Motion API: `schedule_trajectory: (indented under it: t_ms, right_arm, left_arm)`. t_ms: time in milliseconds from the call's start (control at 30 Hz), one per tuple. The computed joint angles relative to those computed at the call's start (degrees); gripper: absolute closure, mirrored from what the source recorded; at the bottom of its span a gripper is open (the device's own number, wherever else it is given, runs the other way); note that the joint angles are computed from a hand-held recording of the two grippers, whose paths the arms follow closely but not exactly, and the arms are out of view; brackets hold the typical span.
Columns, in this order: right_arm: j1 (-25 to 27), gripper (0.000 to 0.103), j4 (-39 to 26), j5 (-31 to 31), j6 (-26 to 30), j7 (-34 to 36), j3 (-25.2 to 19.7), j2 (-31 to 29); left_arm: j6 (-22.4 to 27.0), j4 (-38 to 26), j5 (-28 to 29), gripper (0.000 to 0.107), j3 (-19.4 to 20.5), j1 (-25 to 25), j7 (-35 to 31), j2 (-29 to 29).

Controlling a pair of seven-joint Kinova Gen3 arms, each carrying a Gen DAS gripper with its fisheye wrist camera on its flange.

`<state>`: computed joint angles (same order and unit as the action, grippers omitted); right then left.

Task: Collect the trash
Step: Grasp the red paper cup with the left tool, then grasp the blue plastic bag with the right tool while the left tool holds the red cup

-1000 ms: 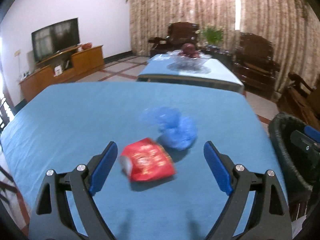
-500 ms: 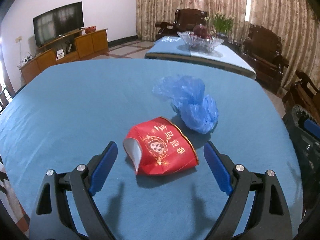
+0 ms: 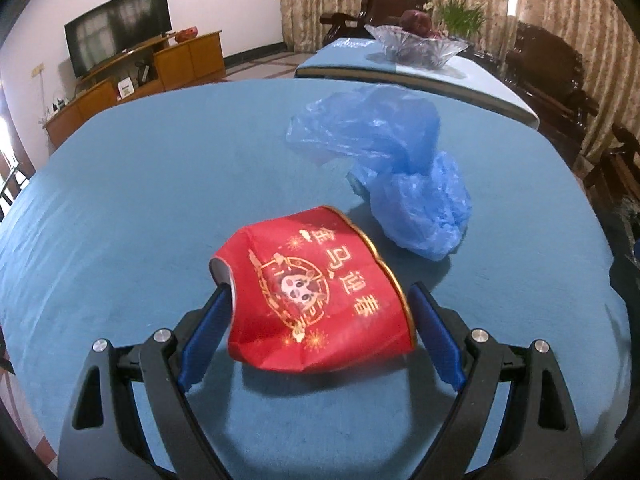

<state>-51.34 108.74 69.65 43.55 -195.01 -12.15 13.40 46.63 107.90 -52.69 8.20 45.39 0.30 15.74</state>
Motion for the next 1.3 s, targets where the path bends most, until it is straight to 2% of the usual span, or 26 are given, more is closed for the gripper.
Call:
schedule_trajectory:
  t_ms: [100,200,267,400,467,533,867,1067,1300]
  right_arm:
    - [0.34,0.006,-0.27,-0.14,-0.51,0.37,0.15,0.25]
    - [0.38,0.006,-0.57,-0.11,-0.96,0.47,0.35,0.56]
    - [0.29,0.006,-0.82,-0.02,-1.21,0.6,0.47,0.82]
    - [-0.01,0.006,-1.63,0.01,-1.88,1.43,0.65,1.31]
    - [-0.29,0.006,-2.18,0.23,-2.02,1.65,0.84,1.65]
    - [-0.51,0.006,-2.58,0.51,-2.32,1.43,1.1,1.92]
    - [-1.84,0.006,-5.3,-0.18,-3.31,3.76,2.09,3.7]
    - [-2.27,0.006,-6.36,-0.22,-4.38,3.47,3.03,4.49]
    - [-3.02,0.006,-11.21,-0.77,-6.2,6.84,4.37,7.57]
  left_arm:
    - [-1.67,-0.74,3.75,0.022,0.19,-2.4,-3.52,0.39]
    - [-4.0,0.9,3.81,0.027,-0.93,-2.46,-2.0,-0.84]
    - [-4.0,1.72,3.12,0.041,-1.21,-2.2,-0.52,-1.49]
    - [-5.41,4.01,2.64,0.059,-0.87,-3.44,0.66,-3.45]
    - [-6.47,5.24,2.59,0.076,-0.59,-4.41,1.05,-4.54]
    - [-7.42,6.21,2.59,0.086,-0.21,-5.37,1.42,-5.42]
    - [-8.38,7.64,0.37,0.088,1.22,-6.76,2.36,-6.29]
    - [-5.94,7.95,-3.62,0.088,1.98,-5.42,5.49,-6.68]
    - [-4.49,8.95,-4.77,0.088,2.61,-7.16,7.17,-7.95]
